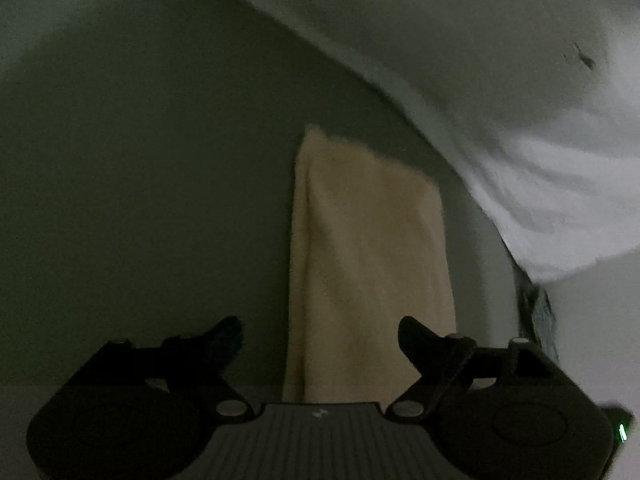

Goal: Fold clothes

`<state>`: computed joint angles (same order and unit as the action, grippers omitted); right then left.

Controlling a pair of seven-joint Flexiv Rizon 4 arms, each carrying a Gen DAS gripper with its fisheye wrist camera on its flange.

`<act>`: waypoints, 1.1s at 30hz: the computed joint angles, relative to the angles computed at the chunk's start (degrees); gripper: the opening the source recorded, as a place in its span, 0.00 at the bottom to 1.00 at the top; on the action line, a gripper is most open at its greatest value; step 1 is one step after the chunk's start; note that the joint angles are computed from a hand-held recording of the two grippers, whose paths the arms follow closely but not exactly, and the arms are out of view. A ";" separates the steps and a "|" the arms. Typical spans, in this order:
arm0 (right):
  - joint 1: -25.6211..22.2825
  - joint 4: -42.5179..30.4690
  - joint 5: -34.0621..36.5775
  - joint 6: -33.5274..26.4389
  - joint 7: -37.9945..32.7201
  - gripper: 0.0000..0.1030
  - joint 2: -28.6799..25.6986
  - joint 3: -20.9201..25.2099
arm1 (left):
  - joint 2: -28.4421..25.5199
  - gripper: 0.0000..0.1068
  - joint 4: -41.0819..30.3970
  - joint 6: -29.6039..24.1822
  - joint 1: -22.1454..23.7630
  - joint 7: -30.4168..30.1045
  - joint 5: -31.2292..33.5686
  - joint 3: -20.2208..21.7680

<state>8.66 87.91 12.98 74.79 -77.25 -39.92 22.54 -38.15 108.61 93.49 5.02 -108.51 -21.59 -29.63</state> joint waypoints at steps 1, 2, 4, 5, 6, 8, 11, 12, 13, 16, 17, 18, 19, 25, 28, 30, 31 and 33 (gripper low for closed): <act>-1.94 0.15 2.45 -0.76 0.61 0.69 0.16 1.94 | 0.93 0.84 2.18 0.26 1.06 -0.27 -0.13 -1.52; -3.87 0.42 5.15 -1.29 0.90 0.69 0.35 3.86 | 1.14 0.84 4.33 1.31 3.07 -0.54 -0.25 -4.23; -7.83 1.02 11.43 -1.91 0.65 0.69 0.48 7.76 | -0.63 0.85 8.41 5.00 9.21 -2.13 0.72 -12.17; -9.49 1.15 14.45 -2.13 0.03 0.69 0.34 9.46 | -2.82 0.85 9.83 7.42 12.39 -3.47 1.72 -16.40; -11.01 1.21 17.62 -1.80 -1.07 0.69 0.02 11.15 | -5.44 0.85 10.65 9.92 14.86 -4.91 2.99 -19.91; -13.59 0.54 23.07 -2.46 -3.14 0.70 -0.91 13.96 | -11.89 0.85 11.47 15.16 18.75 -7.65 6.59 -25.87; -17.34 -2.49 30.78 -5.89 -7.16 0.70 -3.94 18.57 | -18.31 0.86 10.15 18.61 20.37 -9.78 11.61 -29.11; -18.01 -3.35 33.21 -6.37 -8.37 0.70 -4.93 19.64 | -19.08 0.90 9.30 18.53 20.12 -10.15 12.60 -28.88; -17.35 -3.87 34.61 -5.87 -8.54 0.70 -5.29 19.32 | -19.28 0.90 8.45 17.96 19.59 -10.49 13.20 -28.17; -13.87 -5.83 37.43 -4.09 -7.12 0.70 -5.96 16.56 | -19.63 0.91 7.36 16.75 18.71 -12.32 14.89 -26.69; -13.35 -6.93 38.76 -4.19 -6.82 0.70 -6.33 16.22 | -20.00 0.92 7.24 17.09 18.87 -12.95 15.94 -26.77; -12.58 -7.93 39.79 -4.36 -5.93 0.70 -6.47 15.51 | -20.38 0.92 7.27 17.25 19.24 -13.59 17.03 -27.00; -12.31 -8.89 41.22 -4.24 -6.35 0.70 -6.68 15.38 | -20.82 0.92 7.36 17.46 19.69 -14.20 18.20 -27.29; -13.95 -11.17 52.19 -5.15 -10.36 0.65 -6.61 16.44 | -29.09 0.92 7.74 27.29 20.83 -21.00 25.98 -30.31; -14.05 -11.61 55.79 -6.13 -12.70 0.65 -5.94 15.78 | -31.97 0.94 6.13 31.14 20.46 -24.82 27.88 -30.09; -13.65 -12.19 57.49 -7.29 -13.96 0.65 -5.85 14.95 | -33.18 0.94 4.74 31.39 20.52 -26.75 28.87 -29.76; -13.27 -12.60 58.14 -7.88 -14.31 0.65 -5.92 14.36 | -33.26 0.94 4.19 31.09 20.49 -27.71 29.04 -29.55; -12.30 -13.50 58.74 -9.14 -14.38 0.65 -5.79 12.72 | -32.11 0.92 3.53 31.49 19.73 -29.25 29.21 -28.38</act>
